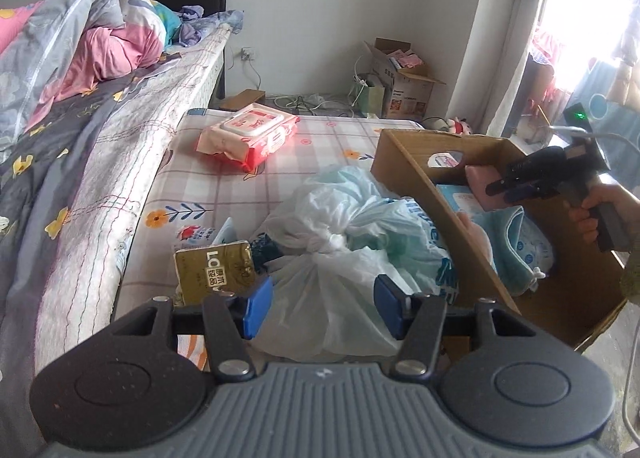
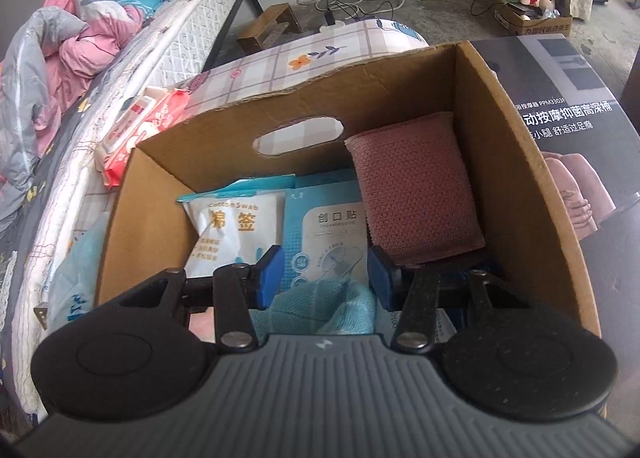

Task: Organize soft objects
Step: 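Withdraw the right gripper from the box back toward the items on the sheet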

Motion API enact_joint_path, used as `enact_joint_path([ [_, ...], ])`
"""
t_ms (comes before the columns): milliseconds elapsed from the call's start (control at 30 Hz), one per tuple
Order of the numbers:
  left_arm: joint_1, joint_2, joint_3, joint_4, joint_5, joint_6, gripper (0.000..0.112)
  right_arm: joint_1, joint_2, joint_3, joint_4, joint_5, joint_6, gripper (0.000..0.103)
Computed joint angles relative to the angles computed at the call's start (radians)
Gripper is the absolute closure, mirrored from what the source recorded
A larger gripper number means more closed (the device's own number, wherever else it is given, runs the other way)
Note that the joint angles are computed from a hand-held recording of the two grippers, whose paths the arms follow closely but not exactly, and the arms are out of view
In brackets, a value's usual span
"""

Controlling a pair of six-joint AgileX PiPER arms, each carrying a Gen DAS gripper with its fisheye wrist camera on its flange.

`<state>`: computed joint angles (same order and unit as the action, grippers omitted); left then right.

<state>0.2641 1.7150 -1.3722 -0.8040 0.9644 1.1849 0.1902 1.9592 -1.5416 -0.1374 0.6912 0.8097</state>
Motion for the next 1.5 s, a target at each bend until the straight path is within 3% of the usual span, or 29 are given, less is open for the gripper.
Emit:
enact_joint_path([
  [300,-0.009,0.057,-0.048,0.005,0.0,-0.019,0.055,-0.028,0.06,-0.003,0.1,0.008,-0.085,0.058],
  [700,-0.027,0.104,-0.098,0.012,0.008,-0.044,0.055,-0.02,0.055,-0.038,0.138,0.119,-0.075,0.056],
  [833,-0.031,0.101,-0.096,0.015,-0.004,-0.038,0.055,-0.028,0.033,-0.037,0.123,0.054,-0.075,0.056],
  [933,-0.036,0.097,-0.091,0.018,-0.019,-0.036,0.053,-0.038,0.059,-0.102,0.063,0.022,-0.055,0.056],
  [1167,-0.052,0.106,-0.098,0.048,-0.051,-0.046,0.052,-0.036,0.197,-0.308,-0.126,0.042,-0.072,0.056],
  [1267,-0.058,0.115,-0.112,0.059,-0.055,-0.058,0.052,-0.049,0.246,-0.355,-0.124,0.051,-0.088,0.056],
  [1400,-0.064,0.13,-0.132,0.068,-0.054,-0.067,0.052,-0.075,0.336,-0.459,-0.05,0.141,-0.124,0.057],
  [1500,-0.068,0.137,-0.138,0.077,-0.057,-0.068,0.052,-0.079,0.343,-0.449,-0.046,0.111,-0.112,0.056],
])
